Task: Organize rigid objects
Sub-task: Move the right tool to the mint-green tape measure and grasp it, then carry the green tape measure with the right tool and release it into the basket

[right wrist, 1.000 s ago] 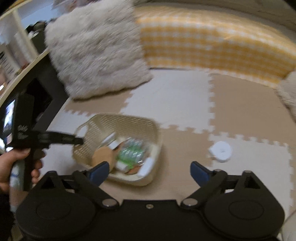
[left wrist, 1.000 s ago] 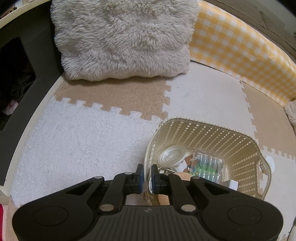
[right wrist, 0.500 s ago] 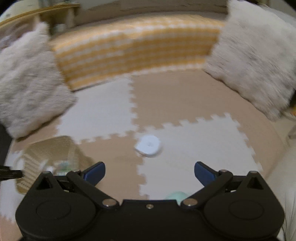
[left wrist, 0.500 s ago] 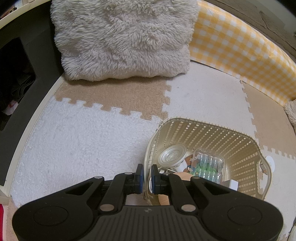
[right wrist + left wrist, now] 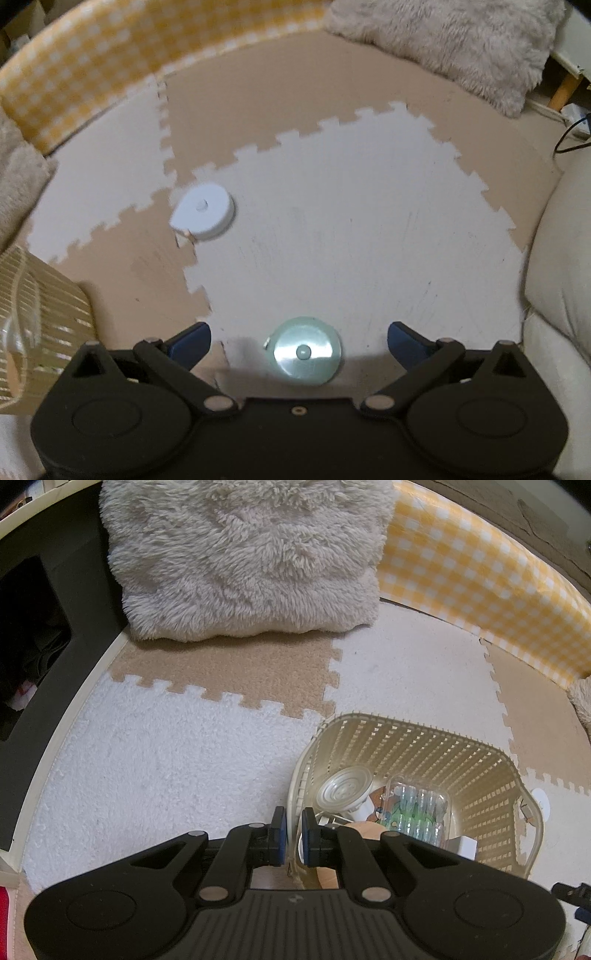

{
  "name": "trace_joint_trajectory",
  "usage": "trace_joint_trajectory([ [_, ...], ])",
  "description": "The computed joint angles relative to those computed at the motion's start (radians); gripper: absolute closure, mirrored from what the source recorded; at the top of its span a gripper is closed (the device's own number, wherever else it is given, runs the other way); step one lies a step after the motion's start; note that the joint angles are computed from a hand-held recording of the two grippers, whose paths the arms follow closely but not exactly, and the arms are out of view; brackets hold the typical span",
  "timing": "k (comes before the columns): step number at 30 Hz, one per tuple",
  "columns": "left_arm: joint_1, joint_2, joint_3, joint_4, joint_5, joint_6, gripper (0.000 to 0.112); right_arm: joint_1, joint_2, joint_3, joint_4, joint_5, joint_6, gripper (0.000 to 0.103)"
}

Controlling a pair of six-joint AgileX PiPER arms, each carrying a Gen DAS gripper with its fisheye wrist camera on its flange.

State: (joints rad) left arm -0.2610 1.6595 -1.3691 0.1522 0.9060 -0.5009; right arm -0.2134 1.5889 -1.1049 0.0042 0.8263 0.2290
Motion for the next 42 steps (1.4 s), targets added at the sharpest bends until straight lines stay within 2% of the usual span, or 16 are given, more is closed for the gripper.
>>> trace_joint_trajectory([
  [2,0.001,-0.001,0.001,-0.002,0.000,0.002,0.104,0.005,0.030,-0.009,-0.008,0.016,0.013,0.016],
  [5,0.002,-0.001,0.001,-0.001,0.000,0.002,0.104,0.009,0.058,-0.015,-0.022,0.030,0.017,0.028],
  [10,0.002,0.000,0.001,-0.001,0.001,0.002,0.104,0.028,0.064,-0.012,-0.065,0.024,0.025,0.037],
  [13,0.002,-0.002,0.003,0.000,0.000,0.003,0.104,0.031,0.055,-0.004,-0.066,0.011,0.009,0.050],
  [23,0.002,-0.002,0.003,-0.001,-0.001,0.003,0.104,0.038,0.052,-0.007,-0.073,0.011,0.005,0.051],
  [28,0.000,0.000,0.001,0.002,0.001,0.000,0.104,0.051,0.008,0.010,-0.054,-0.029,-0.022,0.052],
  [34,-0.003,0.000,0.000,0.007,0.002,-0.002,0.104,0.069,-0.095,0.050,0.053,-0.100,-0.137,0.052],
  [42,-0.006,0.004,-0.004,0.013,0.003,-0.004,0.104,0.103,-0.195,0.008,0.255,-0.107,-0.305,0.052],
])
